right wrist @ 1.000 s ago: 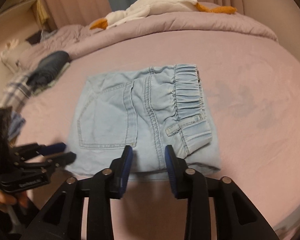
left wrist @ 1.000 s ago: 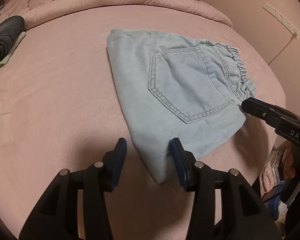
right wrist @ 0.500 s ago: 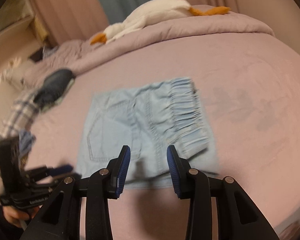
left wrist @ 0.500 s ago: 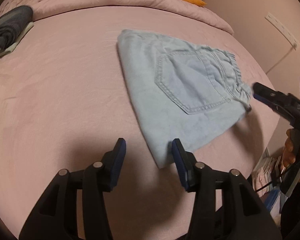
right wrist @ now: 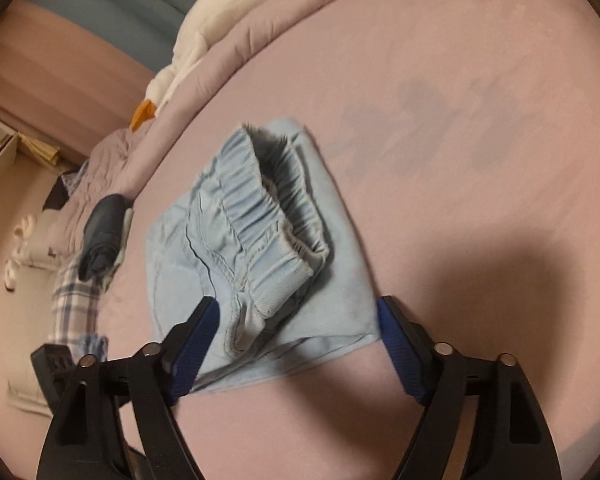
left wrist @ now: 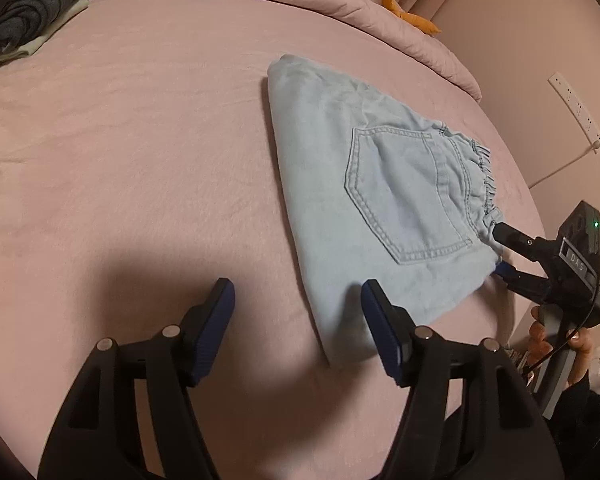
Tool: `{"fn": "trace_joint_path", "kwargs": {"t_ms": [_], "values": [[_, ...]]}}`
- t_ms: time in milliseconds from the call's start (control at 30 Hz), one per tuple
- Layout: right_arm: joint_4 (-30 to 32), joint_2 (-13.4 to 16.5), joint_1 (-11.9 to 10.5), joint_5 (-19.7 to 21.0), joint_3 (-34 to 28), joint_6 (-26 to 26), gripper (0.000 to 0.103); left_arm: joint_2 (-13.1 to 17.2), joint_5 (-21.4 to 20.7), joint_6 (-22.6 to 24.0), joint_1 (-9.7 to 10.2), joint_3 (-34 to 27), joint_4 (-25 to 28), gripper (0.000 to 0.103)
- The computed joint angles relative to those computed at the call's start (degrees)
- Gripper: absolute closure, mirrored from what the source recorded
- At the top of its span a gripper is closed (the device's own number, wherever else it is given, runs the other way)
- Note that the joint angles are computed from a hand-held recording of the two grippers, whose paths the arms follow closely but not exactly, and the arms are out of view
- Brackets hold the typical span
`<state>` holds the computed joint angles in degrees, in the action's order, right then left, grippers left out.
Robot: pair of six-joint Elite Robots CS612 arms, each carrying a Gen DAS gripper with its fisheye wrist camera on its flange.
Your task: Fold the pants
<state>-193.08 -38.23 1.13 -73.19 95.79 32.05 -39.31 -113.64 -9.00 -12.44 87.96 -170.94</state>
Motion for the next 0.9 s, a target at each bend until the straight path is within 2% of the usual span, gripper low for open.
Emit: {"fn": "trace_joint_path", "kwargs": {"t_ms": [133, 300, 900], "values": [[3.63, -0.08, 0.34, -0.81, -1.65, -3.38, 0.013, 0.77, 0.30, 1.31, -0.38, -1.65, 0.69, 0.036], [8.10, 0.16, 0.96, -2.96, -4.15, -8.41, 0.012, 1.83, -1.38, 1.98, -0.27, -3.48, 1.13, 0.035], [10.15, 1.65, 1.26, -4.07, -7.61, -14.22, 0.011, 3.84, -1.73, 2.95, -1.56, -7.72, 2.40, 0.032]]}}
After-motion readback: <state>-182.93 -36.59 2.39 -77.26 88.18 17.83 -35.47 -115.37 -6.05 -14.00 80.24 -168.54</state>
